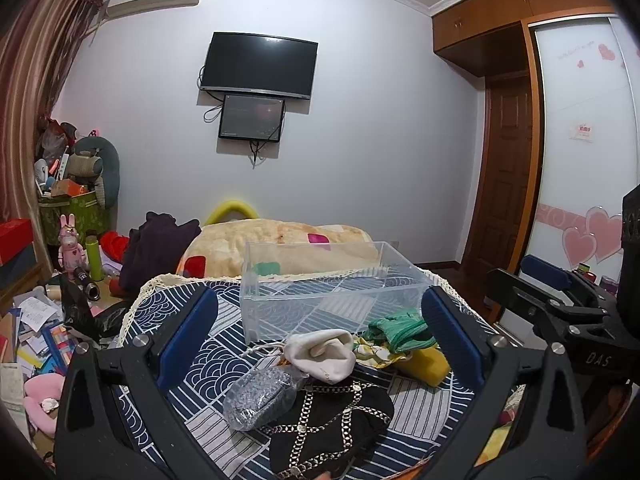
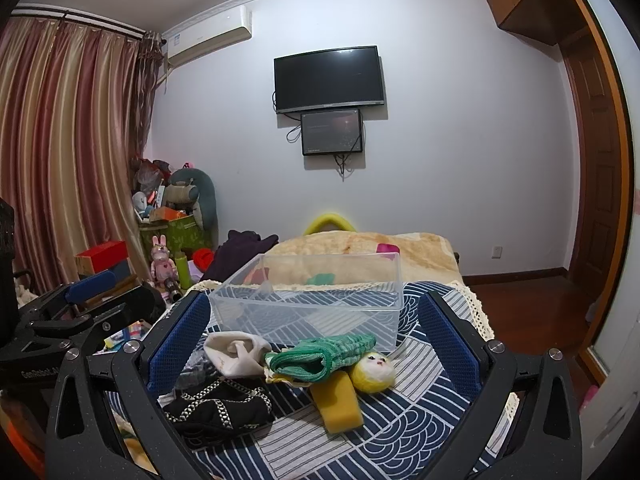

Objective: Organize soft objects

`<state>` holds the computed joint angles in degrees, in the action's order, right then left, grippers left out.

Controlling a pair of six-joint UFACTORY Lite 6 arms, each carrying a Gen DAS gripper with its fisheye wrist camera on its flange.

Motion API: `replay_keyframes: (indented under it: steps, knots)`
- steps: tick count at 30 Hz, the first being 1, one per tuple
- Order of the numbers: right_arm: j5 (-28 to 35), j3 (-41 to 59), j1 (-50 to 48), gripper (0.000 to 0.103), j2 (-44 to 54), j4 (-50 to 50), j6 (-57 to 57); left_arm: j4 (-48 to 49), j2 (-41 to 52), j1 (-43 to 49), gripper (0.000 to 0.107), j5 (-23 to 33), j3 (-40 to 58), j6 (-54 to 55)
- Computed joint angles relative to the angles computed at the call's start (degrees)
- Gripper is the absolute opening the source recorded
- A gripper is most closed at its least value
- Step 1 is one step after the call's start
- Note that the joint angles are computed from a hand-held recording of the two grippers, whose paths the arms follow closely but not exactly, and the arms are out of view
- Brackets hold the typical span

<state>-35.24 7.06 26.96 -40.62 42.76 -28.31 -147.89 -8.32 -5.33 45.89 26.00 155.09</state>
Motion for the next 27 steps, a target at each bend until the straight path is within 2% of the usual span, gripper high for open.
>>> replay_keyframes:
  steps: [5,7,9,13,18,27]
  knots:
    - [-3.0,0.1,1.1,0.103,3.1,0.2,0.8,2.8,3.4,1.7,0.101,0.7,2.0,-1.3]
    - [-2.5,0.4,-0.6,0.100,4.5,-2.6,3.3,3.5,5.6,2.5,0.089,0.4,3.3,-1.7]
    - [-2.0,0.5,-2.4,0.092,5.8,-5.6,6.2,4.6,8.3,3.1,0.085,-0.7,5.4,-2.6]
    - [-1.3,2.0,-6.4,0.085,10.9,-13.8,13.5,8.0,15.3,5.5,0.085,-0.5,10.0,-6.7]
    - [-2.3,3.6,-7.4,0.074,17.6,-18.2,17.6,8.4,22.4,6.2,0.084,-1.4,14.3,-6.8]
    - [-1.7,7.8,-11.0,0.071,28.2,-26.4,25.1,10.8,33.4,6.3,0.080,-4.4,20.1,-6.6]
